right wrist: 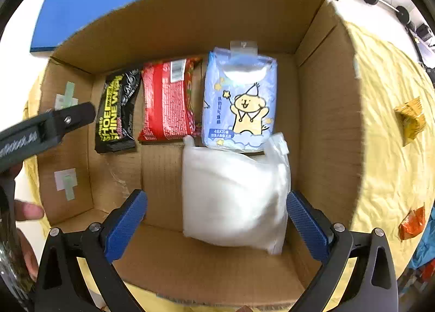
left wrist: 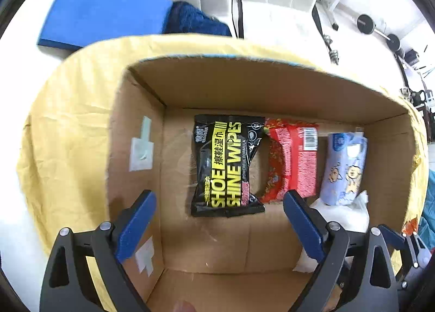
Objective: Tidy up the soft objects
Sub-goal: 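Place the black wipes pack and white bag into the box, opening both tools, then withdraw both tools from the box toward the last two packs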
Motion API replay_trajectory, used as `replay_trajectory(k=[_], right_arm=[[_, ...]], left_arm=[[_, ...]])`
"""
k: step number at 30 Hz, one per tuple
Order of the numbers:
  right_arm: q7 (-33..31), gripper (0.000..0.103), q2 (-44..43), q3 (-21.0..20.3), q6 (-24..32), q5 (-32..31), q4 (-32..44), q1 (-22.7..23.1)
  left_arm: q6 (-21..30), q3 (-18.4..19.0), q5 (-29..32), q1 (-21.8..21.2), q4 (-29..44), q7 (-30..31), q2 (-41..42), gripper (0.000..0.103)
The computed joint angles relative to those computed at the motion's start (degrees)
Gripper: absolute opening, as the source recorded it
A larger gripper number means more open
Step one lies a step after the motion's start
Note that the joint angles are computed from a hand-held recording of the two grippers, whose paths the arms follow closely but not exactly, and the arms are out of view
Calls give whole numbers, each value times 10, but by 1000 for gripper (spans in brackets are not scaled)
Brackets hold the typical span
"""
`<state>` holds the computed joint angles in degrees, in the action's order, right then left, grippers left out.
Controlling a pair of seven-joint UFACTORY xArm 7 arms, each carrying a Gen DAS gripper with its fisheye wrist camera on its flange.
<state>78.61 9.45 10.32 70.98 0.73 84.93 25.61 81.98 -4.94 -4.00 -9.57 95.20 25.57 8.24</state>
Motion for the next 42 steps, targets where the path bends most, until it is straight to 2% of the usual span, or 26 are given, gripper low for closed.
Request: replay_trajectory(k=[7, 9, 21, 27, 34, 38, 42], right_arm=[[28, 103, -16, 8, 38, -38, 38, 19], [39, 103, -27, 12, 52, -53, 47, 27], [86, 103, -55, 42, 153, -128, 143, 70], [96, 103, -70, 51, 163, -132, 154, 82], [97, 103, -98, 59, 153, -136, 134, 83], [101, 103, -137, 64, 135, -129, 92, 72], [118, 103, -220, 72, 129, -106, 14, 49]], left_arm=[[39, 17, -46, 31, 15, 37, -52, 96], [38, 16, -54, 32, 33, 33, -43, 96], [59, 34, -98, 46, 3, 60, -144, 96], [87, 46, -107, 53, 7, 65, -170, 96], [110, 50, -103, 56, 0, 50, -194, 96], [118, 45, -102, 51, -12, 30, -212, 96], [108, 27, -94, 33, -43, 7, -244, 96]])
